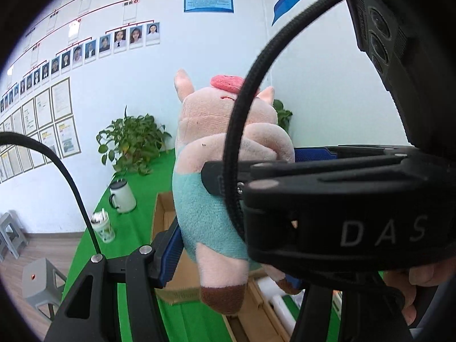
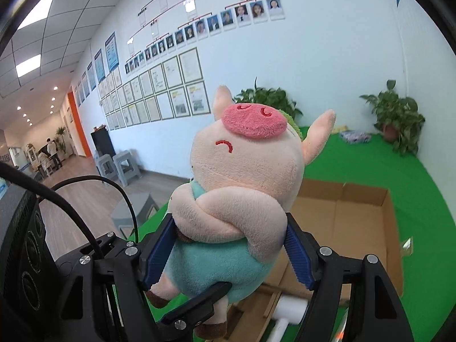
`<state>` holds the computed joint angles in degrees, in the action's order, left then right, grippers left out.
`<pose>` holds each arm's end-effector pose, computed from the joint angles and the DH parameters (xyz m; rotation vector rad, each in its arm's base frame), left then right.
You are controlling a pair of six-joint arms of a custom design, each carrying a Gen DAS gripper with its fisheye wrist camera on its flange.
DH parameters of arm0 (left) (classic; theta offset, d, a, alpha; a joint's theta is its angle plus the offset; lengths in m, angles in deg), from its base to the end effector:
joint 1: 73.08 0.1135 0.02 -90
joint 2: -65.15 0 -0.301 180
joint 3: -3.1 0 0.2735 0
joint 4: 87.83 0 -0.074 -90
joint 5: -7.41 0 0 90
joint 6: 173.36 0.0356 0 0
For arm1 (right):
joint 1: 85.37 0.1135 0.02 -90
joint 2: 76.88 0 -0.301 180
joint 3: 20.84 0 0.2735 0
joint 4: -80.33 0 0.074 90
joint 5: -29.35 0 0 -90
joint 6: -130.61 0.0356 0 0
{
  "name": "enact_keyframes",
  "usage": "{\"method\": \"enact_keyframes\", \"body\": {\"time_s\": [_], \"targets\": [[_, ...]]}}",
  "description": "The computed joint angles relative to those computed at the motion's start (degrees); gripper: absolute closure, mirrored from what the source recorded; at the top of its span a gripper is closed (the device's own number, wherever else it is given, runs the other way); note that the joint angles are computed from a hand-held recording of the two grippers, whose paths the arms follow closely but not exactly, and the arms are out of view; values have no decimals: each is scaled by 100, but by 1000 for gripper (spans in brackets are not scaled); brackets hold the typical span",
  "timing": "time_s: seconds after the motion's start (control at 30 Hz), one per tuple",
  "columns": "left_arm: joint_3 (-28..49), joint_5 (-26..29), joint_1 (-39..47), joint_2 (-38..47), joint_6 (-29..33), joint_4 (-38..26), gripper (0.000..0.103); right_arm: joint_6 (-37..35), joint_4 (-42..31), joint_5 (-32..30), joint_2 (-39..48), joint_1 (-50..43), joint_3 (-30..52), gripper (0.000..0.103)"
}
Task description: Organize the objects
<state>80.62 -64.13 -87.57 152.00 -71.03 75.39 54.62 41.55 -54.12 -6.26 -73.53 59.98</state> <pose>0.3555 -0.1035 0.3223 0.6638 1.9065 -0.3499 0.2801 0.0546 0.3936 0.1093 2.0671 0.1598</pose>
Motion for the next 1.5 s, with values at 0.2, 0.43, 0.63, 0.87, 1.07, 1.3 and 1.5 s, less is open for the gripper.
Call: {"method": "enact_keyframes", "body": {"time_s": [0.2, 0.43, 0.63, 0.87, 1.07, 1.3, 1.5], "targets": [[1778, 179, 114, 1136, -89, -962, 44, -289, -843, -533, 964, -623, 1674, 33], [3755, 478, 481, 2441, -106, -2529, 44, -373, -1823, -1328, 3440, -1156, 4470, 34], [4245, 466, 669, 3255, -54, -2778, 44, -375, -2100, -1715, 4871, -1277, 5704, 34], [4339, 284, 708, 3832, -96, -2931, 44, -249, -1918, -2320, 6103, -1374, 6146, 35], [4396, 234, 762, 4225, -74, -3177, 44, -131, -1684, -2582, 7012, -1370, 6388, 35], [4583, 123, 771, 4627, 33, -3578, 44, 69, -1448, -2996, 7761, -1447, 6386, 36], [3946, 51, 819, 4282, 63, -3252, 44, 139, -1643, -2998, 8293, -1348, 7020, 36]]}}
